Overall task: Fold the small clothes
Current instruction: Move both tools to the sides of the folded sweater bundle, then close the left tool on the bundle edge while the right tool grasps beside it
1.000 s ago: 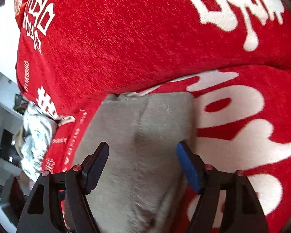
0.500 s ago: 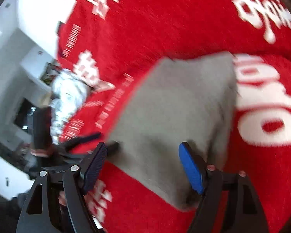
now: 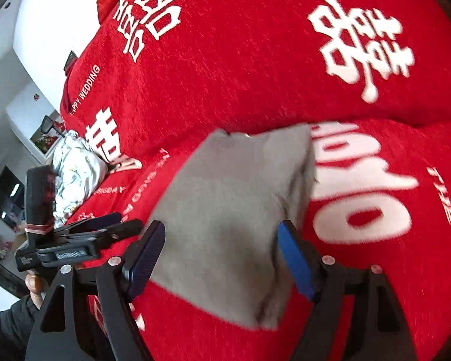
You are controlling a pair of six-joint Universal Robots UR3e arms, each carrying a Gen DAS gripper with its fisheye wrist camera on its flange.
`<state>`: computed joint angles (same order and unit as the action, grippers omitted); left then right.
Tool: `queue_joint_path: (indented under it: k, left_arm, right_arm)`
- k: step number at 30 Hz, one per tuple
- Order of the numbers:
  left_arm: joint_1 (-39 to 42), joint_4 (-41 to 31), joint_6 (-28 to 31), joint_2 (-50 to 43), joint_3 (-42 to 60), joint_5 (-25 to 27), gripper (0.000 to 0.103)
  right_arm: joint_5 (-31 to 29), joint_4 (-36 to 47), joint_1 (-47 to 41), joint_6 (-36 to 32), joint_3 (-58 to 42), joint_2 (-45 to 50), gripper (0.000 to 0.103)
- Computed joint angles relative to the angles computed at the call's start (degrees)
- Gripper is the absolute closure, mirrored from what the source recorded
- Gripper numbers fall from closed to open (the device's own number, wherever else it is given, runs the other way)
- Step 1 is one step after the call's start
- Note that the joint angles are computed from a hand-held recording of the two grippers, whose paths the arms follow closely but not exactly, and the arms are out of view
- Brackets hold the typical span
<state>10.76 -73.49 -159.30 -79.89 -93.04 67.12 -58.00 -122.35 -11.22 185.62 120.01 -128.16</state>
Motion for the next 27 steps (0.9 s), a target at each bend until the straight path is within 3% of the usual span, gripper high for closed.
queue_joint_path:
  k: [2,7,11,14,19,27]
  left_arm:
    - [-3.14,1.23,-2.36,-4.43,3.2,2.38,0.01]
    - [-10.86,4.48,-6.77,-14.84,8.53,11.02,0.009]
    - [-9.77,4.26,-4.91,-15.0,8.74,8.6,0.009]
    - [-8.33,2.41,-3.39,-16.34,10.43,6.05,0.009]
    - [-5.72,-5.27,-3.76,-21.4,15.34,-0.99,0.009]
    - [-5.73,-8.83,-3.03,-26.5,18.67,-5.86,0.007]
  right_arm:
    - [-1.81,-7.36,4.42,4.2,-2.1,8.75,0.023]
    - [-6.43,-14.64,10.16,9.02,-7.32,25.35,0.023]
    - [-6.88,-13.95,9.24,8.99,-7.98,23.3,0.021]
    - [-11.27,-13.59,8.39,9.56,-7.05,20.64,0.014]
    - [-6.35,-6.83,3.53,8.09,-6.53,23.97,0.014]
    - [-3.61,-16.63,4.29,11.41,-5.62,32.23,0.015]
